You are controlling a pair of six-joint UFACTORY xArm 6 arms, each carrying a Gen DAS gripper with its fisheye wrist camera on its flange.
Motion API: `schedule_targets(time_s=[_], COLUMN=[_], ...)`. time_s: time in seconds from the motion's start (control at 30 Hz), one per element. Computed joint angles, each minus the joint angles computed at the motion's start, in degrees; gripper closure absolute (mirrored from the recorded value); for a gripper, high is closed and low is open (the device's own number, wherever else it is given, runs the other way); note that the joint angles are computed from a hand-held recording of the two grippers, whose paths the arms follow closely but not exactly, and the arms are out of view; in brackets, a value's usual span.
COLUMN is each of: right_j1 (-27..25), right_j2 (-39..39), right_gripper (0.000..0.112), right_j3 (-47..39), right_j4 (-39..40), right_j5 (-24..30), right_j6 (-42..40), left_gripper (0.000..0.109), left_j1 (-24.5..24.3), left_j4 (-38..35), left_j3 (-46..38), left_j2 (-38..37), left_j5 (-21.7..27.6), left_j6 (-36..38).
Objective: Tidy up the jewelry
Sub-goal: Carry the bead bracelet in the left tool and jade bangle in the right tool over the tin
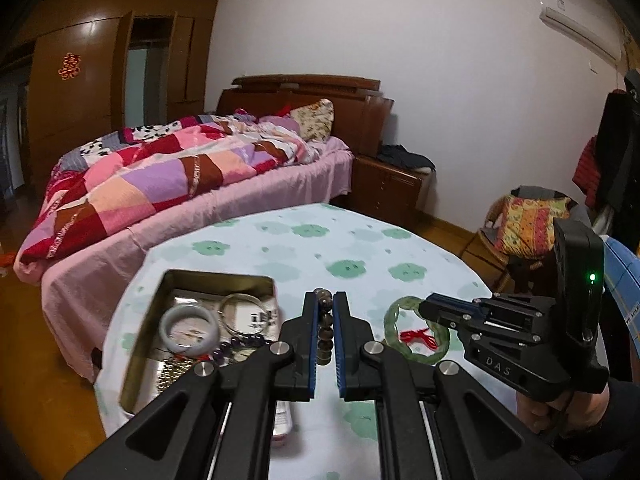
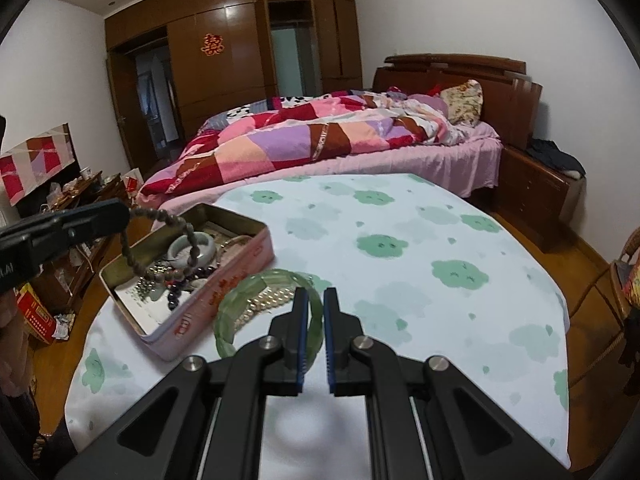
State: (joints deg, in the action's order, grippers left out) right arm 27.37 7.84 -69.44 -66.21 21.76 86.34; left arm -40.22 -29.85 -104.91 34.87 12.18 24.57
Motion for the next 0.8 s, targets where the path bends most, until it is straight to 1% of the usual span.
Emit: schedule_targets(time_s=[0.37, 0.8], right_j1=[1.2, 2.7], right_j2=[6.1, 14.2], right_gripper=[0.103, 0.103], right_j3=[-8.5, -18.9], right_j4=[4.1, 12.5], right_j5=[-1.2, -1.5], right_j6=[-8.1, -19.5], left_gripper=[0.103, 0.103], left_j1=[2.2, 4.7], left_j4=[4.2, 8.1], left_j3=[0.5, 0.0], left_j2=[0.3, 1.8], left_j5=[-1.1, -0.8], left_j6=[-5.4, -10.4])
